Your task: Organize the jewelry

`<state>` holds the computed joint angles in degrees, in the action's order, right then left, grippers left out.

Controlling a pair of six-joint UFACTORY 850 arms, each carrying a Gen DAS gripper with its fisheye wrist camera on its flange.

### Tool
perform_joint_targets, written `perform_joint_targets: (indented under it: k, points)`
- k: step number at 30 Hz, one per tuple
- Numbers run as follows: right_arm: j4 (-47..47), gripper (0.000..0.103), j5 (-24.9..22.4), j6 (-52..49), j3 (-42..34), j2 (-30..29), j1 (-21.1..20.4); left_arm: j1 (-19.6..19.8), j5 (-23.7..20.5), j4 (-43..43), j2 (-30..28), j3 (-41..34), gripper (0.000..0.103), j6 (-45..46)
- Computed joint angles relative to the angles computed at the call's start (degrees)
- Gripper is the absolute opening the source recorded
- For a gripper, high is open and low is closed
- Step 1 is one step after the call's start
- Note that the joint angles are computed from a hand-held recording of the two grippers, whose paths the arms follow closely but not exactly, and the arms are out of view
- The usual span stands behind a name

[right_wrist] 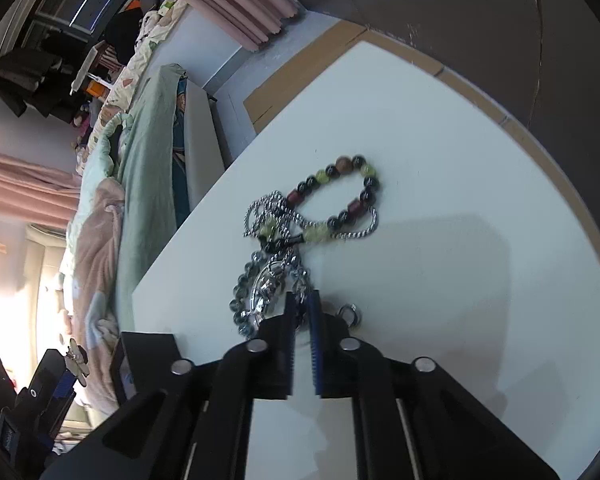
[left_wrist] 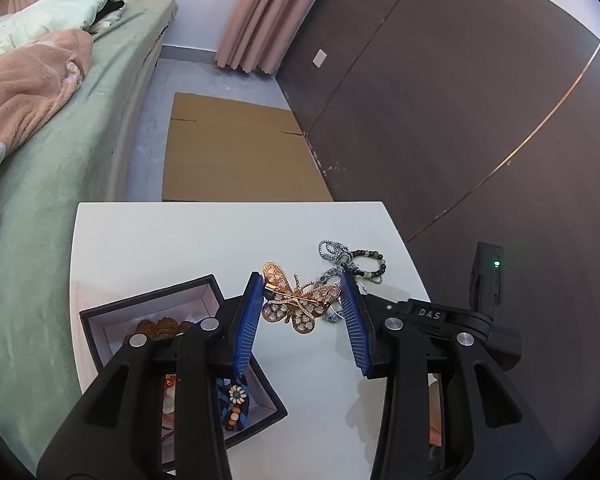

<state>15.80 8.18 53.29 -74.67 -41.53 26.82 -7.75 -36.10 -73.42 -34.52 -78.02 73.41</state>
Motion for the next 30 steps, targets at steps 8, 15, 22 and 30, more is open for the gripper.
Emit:
perform_joint_targets:
  k: [8, 15, 22, 30]
  points:
    - [16.4, 0.002, 5.7, -18.9, 3.9, 5.3, 2.9, 1.1, -1.7, -2.7, 2.1, 1.9, 0.04, 2.6]
    - [21.4, 0.002, 9.5, -25.5, 7.2, 9.8, 5.3, 2.5, -2.6, -4.3, 3.9, 3.6, 0.04, 4.5]
    - [24.3, 0.002, 11.9, -32.1, 7.2, 13.0, 7.4, 4.0, -2.8, -3.2, 4.9, 4.2, 0.042, 3.8]
    - [18.0, 0.002, 12.6, -28.9, 4.9, 12.1, 9.3, 5.8, -1.4, -3.5, 5.7, 5.1, 0.084, 3.9]
